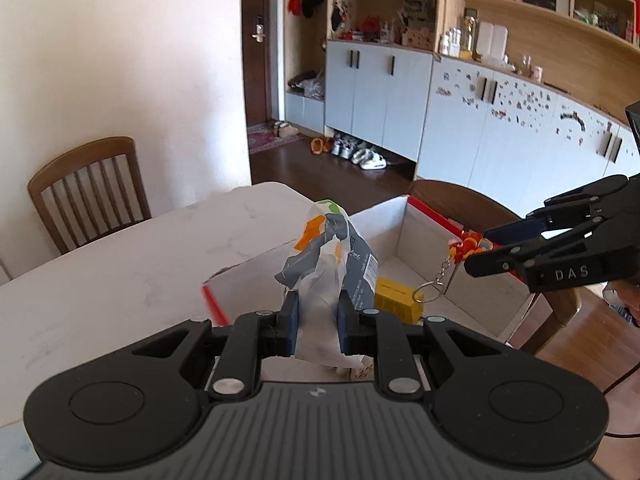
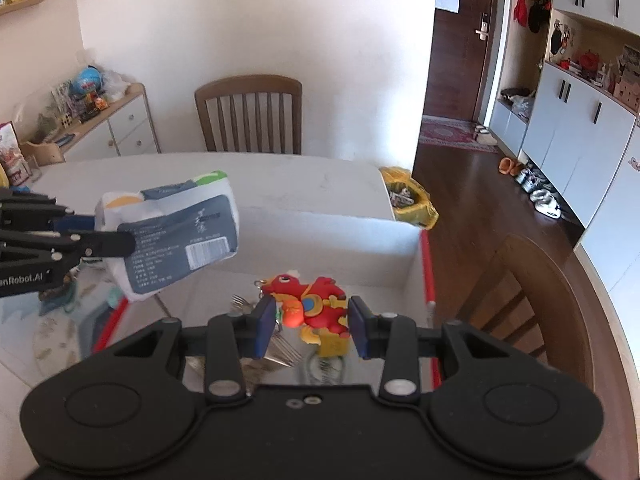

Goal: Organize objects
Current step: 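Carry the red keychain toy and white bag with both grippers over the shoebox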

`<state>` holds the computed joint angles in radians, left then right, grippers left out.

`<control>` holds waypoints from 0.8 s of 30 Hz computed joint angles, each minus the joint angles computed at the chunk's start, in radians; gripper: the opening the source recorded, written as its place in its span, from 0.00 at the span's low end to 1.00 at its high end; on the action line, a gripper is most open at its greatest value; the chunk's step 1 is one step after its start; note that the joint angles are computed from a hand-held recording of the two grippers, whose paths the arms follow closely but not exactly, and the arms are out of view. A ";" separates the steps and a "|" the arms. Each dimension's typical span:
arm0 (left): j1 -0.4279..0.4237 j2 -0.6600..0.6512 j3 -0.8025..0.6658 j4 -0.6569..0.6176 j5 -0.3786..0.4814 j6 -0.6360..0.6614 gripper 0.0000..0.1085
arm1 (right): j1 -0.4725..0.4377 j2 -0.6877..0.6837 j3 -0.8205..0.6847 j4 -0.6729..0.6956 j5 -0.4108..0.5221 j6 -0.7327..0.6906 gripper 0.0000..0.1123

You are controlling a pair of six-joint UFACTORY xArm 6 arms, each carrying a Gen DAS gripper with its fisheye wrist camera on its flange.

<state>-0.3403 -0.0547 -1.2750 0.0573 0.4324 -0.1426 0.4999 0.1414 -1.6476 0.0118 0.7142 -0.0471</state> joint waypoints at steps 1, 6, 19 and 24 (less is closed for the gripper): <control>-0.005 0.023 -0.023 0.002 0.007 0.004 0.17 | -0.004 0.000 0.004 0.003 0.002 -0.007 0.33; -0.027 0.114 -0.115 0.018 0.038 0.010 0.17 | -0.018 0.002 0.027 0.025 0.026 -0.058 0.33; -0.057 0.307 -0.324 0.000 0.139 0.023 0.17 | -0.014 0.068 -0.009 0.033 0.101 -0.143 0.33; -0.064 0.353 -0.375 0.033 0.187 -0.005 0.17 | -0.013 0.102 -0.034 0.025 0.129 -0.156 0.33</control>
<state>-0.4041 0.2985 -1.6501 0.0904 0.6194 -0.1477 0.4870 0.2433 -1.6820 0.0373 0.8432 -0.2029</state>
